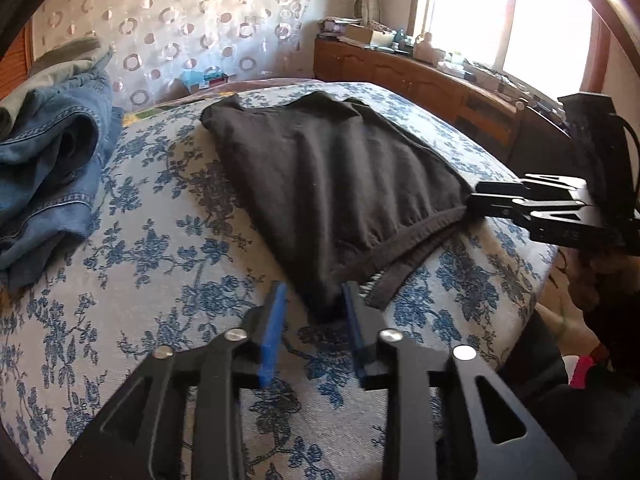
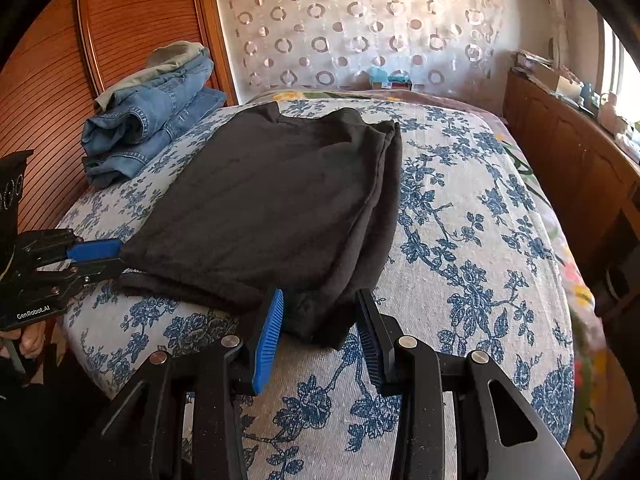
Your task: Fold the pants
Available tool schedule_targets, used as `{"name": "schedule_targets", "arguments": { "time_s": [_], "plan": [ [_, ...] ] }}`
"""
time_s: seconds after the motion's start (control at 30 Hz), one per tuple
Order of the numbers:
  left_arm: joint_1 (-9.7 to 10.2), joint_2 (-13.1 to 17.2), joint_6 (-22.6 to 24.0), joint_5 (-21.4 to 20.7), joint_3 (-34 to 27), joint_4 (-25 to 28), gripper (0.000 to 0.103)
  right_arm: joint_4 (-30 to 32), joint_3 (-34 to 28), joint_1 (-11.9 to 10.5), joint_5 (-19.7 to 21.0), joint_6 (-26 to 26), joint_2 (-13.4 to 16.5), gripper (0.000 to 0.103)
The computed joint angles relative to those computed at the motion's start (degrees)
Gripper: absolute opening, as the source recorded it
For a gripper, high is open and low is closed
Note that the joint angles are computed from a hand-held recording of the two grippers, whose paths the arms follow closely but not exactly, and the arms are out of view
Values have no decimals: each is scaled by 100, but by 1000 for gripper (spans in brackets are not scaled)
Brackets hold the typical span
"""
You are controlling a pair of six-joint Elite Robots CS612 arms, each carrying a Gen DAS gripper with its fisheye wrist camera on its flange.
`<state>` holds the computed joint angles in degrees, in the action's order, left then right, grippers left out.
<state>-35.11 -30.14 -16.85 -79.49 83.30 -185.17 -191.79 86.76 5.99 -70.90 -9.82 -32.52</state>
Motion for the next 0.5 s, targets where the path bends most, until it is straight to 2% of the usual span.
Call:
{"name": "schedule_targets", "arguments": {
  "time_s": [0.07, 0.2, 0.37, 0.5],
  "plan": [
    [-12, 3, -36, 213, -2, 20, 54, -42, 21, 0, -17, 11, -10, 39],
    [27, 3, -221, 209, -4, 30, 75, -114, 72, 3, -45, 13, -35, 39],
    [61, -5, -349, 62, 14, -99, 75, -184, 133, 5, -69, 38, -54, 39],
    [32, 15, -160, -80, -10, -212, 75, -216, 177, -13, -54, 75, -66, 39]
  ]
}}
